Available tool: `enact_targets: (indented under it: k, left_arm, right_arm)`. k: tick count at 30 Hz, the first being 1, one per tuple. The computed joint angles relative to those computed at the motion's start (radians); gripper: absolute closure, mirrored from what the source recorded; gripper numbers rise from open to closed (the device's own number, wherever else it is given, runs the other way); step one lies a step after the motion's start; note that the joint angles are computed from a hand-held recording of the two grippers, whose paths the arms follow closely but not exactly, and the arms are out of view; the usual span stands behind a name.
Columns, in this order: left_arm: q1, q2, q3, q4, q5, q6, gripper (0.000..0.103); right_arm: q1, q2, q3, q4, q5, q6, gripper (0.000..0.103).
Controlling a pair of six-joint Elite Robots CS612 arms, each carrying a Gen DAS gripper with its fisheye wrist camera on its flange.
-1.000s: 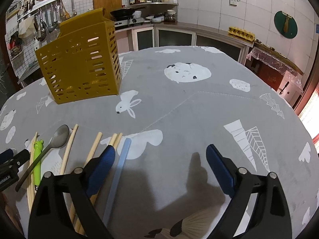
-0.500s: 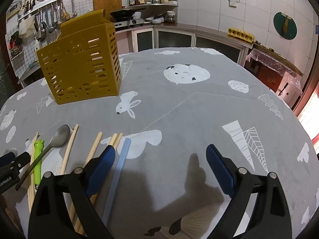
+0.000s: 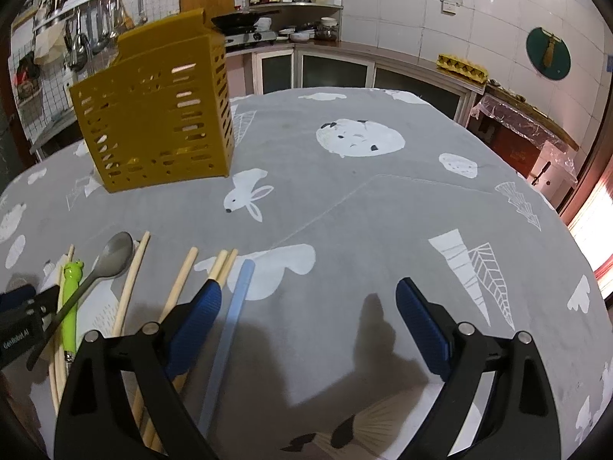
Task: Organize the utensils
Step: 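Close the left tool on a wooden chopstick while the right tool grasps the blue spatula, then lift the chopstick with the left tool while the right tool carries the spatula to the caddy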
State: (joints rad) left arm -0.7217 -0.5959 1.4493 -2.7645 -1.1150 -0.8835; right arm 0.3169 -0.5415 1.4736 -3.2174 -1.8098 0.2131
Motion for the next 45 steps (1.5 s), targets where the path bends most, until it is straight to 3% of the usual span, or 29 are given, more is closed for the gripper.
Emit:
enact_targets:
  k: [4,10,18,21,24,28,34,40,45]
  left_arm:
    - [0.004,-0.001,-0.008,0.009,-0.023,-0.015,0.064]
    - [0.006,0.003,-0.025,0.037,-0.025,-0.016,0.066]
    - [0.006,0.007,-0.037,0.048,-0.024,-0.024,0.082]
    - [0.005,0.008,-0.037,0.042,-0.019,-0.014,0.089]
    - [0.007,0.008,-0.035,0.030,-0.022,-0.010,0.096]
    - [0.011,0.007,-0.032,0.017,-0.038,-0.009,0.096]
    - [0.018,0.001,-0.014,-0.036,-0.045,-0.002,0.098]
    - [0.002,-0.025,0.028,-0.119,0.033,0.020,0.099]
    - [-0.016,-0.054,0.077,-0.248,0.121,0.063,0.099]
  right_arm:
    - [0.003,0.002,-0.019,0.068,0.008,0.006,0.027]
    - [-0.006,0.002,-0.044,0.138,0.057,0.071,0.043]
    - [0.004,0.015,-0.086,0.175,0.059,0.067,0.084]
    - [0.001,0.017,-0.088,0.167,0.073,0.059,0.092]
    - [-0.006,0.015,-0.087,0.166,0.102,0.059,0.093]
    - [-0.019,0.012,-0.079,0.144,0.144,0.073,0.094]
    - [-0.024,0.000,-0.047,0.060,0.140,0.070,0.095]
    - [-0.026,-0.014,-0.012,-0.052,0.138,0.056,0.095]
    - [-0.024,-0.032,0.020,-0.163,0.126,0.030,0.095]
